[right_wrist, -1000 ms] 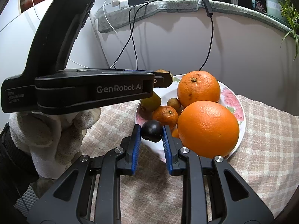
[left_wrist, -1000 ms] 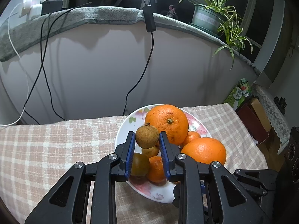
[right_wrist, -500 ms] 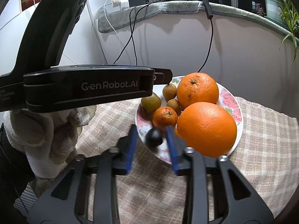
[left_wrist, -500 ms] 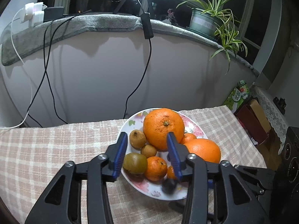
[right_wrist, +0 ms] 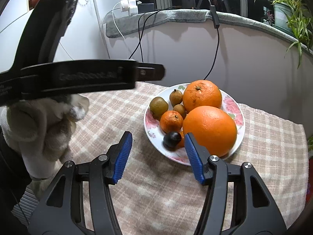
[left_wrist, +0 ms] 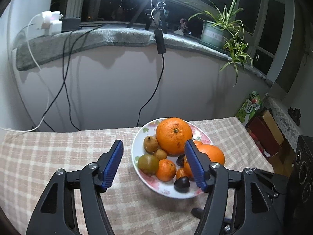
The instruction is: Organize fruits
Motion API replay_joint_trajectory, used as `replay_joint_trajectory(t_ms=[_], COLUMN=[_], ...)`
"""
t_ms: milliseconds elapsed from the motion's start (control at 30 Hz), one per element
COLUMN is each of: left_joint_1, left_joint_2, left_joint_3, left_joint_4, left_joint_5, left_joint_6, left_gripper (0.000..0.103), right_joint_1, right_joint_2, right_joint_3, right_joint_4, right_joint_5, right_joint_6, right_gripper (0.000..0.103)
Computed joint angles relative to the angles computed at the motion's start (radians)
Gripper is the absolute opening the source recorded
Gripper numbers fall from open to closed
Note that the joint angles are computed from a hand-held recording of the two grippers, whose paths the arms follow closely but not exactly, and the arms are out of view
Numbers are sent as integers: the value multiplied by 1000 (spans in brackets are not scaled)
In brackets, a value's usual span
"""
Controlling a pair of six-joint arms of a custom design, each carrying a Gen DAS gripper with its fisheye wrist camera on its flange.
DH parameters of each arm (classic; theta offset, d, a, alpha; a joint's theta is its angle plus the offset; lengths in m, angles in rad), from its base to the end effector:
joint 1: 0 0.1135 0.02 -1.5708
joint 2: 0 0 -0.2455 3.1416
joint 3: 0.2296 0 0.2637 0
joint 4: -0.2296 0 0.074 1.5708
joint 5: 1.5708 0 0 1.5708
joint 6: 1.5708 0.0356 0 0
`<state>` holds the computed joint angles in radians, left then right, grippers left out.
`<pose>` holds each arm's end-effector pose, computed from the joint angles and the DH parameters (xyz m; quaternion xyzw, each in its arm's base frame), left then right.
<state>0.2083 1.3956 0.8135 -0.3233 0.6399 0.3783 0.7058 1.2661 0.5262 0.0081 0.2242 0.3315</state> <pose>0.2862 0.0388 0.1835 0.1785 0.8852 -0.1949 0.3827 0.2010 0.1609 0.1463 -0.1241 0.9002 0.1119 0.4022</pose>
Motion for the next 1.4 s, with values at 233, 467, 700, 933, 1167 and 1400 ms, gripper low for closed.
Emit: replay_joint_trajectory(t_ms=[233, 467, 700, 933, 1167, 1400], left_joint_1=[81, 173, 239, 262, 256, 261], left_joint_2=[-126, -300, -463, -539, -585, -629], left_joint_3=[-97, -233, -332, -359, -373, -379], left_joint_4=[-35, -60, -103, -143, -164, -196], left_joint_5=[7, -9, -15, -7, -10, -7], left_joint_6=[43, 83, 111, 112, 108, 122], left_gripper=[74, 79, 79, 79, 80, 80], right_joint_1=[40, 68, 148, 190, 170, 161], right_joint_2=[-127, -231, -270, -294, -313, -327], right_joint_3=[-53, -91, -112, -125, -136, -143], right_joint_4=[-79, -154, -208, -241, -246, -247], right_joint_5=[89, 171, 324, 375, 365, 342], right_joint_6=[82, 125, 195, 244, 246, 247], right_gripper=[84, 97, 102, 103, 103, 103])
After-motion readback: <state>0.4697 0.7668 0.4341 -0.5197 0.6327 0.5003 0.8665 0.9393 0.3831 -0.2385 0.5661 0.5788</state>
